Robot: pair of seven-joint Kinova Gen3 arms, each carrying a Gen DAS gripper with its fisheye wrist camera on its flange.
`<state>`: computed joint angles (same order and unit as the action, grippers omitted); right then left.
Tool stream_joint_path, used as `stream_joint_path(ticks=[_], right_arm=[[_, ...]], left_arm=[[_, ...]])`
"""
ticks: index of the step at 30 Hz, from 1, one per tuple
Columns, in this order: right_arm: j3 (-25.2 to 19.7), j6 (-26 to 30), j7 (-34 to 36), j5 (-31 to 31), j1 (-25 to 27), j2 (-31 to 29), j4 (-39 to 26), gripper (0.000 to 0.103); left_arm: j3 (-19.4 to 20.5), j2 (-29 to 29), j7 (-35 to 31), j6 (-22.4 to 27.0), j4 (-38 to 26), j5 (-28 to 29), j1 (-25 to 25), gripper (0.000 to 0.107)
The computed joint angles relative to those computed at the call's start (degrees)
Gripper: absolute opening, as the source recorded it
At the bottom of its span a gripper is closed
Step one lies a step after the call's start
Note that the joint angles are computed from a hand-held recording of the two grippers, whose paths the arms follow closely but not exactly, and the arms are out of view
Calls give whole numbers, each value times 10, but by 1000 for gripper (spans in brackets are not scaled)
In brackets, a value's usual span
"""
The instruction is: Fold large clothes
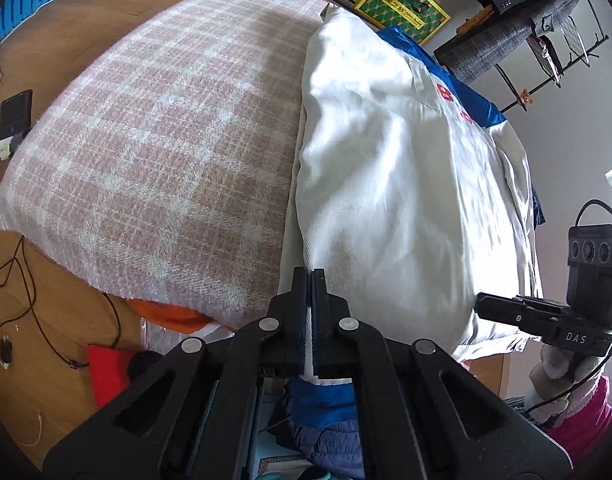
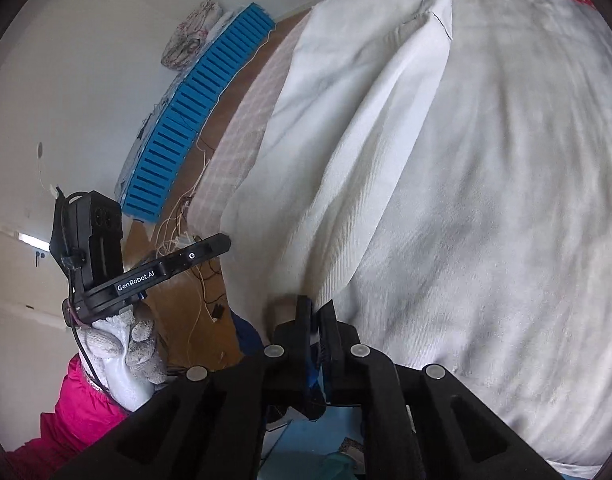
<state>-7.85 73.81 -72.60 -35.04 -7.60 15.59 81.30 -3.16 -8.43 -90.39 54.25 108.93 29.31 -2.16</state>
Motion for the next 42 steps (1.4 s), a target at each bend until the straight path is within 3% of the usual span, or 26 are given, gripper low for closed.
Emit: stream_joint_path(ticks=[3, 6, 9, 11, 12, 15, 19, 23, 26, 32, 33, 34, 35, 42], right_arm=[[15, -17, 1, 41, -14, -31, -7, 22], [9, -39, 28, 29, -1, -45, -11, 29], [1, -44, 34, 30, -15, -33, -25, 30], [-5, -48, 22, 53, -37, -18, -38, 31], [-7, -47, 18, 65, -47, -9, -45, 33], [-9, -46, 2, 95, -65, 12, -46, 33], [-8, -52, -25, 136, -85, 27, -41, 31], [-11, -49, -25, 152, -89, 28, -44, 30], [-16, -31, -29, 123, -77, 33, -63, 34], [-22, 14, -70, 113, -95, 81, -178, 41], [-23, 26, -78, 111, -98, 95, -205, 47], [-23, 37, -92, 114, -105, 110, -231, 50], [-20, 47, -110, 121, -114, 124, -258, 53], [-4, 134, -206, 175, -176, 238, -443, 59]], left_arm=[[-9, -27, -6, -13, 22, 6, -3, 0], [-32, -39, -38, -12, 51, 48, -20, 2], [-96, -34, -89, 1, 84, 118, -10, 23], [-110, -33, -120, 8, 109, 164, -32, 41], [-110, -33, -134, 13, 120, 184, -49, 41], [-118, -23, -166, 28, 139, 224, -73, 41], [-97, -15, -173, 36, 132, 239, -97, 41], [-69, -20, -168, 16, 106, 231, -95, 41], [-67, 5, -172, 18, 95, 243, -89, 41], [-51, 42, -201, 15, 97, 280, -96, 41], [-46, 45, -199, 15, 90, 275, -96, 37], [-42, 53, -194, 21, 81, 266, -95, 12], [-41, 57, -186, 21, 74, 255, -88, 7], [-22, 32, -169, 0, 57, 234, -73, 2]])
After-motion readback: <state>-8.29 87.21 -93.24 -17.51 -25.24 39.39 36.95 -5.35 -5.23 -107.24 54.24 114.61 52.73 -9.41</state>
